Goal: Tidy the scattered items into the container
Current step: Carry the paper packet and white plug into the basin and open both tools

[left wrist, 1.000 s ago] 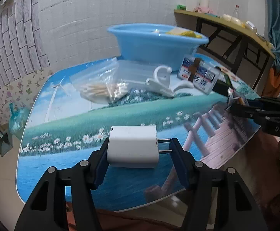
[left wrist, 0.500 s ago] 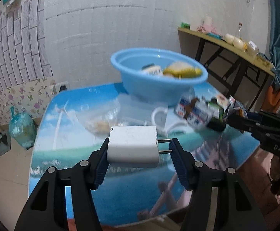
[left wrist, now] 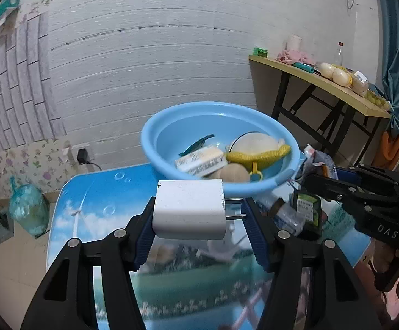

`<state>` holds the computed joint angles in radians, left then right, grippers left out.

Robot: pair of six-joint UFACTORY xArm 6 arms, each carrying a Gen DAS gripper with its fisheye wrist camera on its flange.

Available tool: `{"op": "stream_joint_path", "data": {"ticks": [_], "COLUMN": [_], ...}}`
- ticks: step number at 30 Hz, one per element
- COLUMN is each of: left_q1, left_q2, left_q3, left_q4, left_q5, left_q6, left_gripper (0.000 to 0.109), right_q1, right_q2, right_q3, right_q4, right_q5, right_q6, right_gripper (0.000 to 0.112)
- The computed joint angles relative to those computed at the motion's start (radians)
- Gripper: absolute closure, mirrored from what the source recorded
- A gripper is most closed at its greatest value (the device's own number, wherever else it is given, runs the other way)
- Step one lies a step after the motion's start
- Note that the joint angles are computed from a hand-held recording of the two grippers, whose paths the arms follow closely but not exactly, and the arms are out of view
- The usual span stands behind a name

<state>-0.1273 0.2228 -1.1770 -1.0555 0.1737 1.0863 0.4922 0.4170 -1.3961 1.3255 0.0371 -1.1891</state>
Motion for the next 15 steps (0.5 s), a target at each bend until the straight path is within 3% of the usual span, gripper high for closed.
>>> {"op": "stream_joint_path", "data": {"ticks": [5, 15], "left_q1": [0.002, 0.005], "left_q2": [0.087, 0.251], "left_q3": [-0.109, -0.320], "left_q4": [0.111, 0.261], "left_q5": [0.026, 0.070], "left_q6": [-0.105, -0.238], "left_gripper": [0.049, 0.049], "right_q1": [-0.031, -0.074], "right_q2": [0.066, 0.190], "right_q3": [-0.070, -0.226], "right_q4": [-0.146, -0.322], "right_q5": [0.042, 0.092], "right_q6": [0.150, 0.305], "right_gripper": [0.086, 0.086]}}
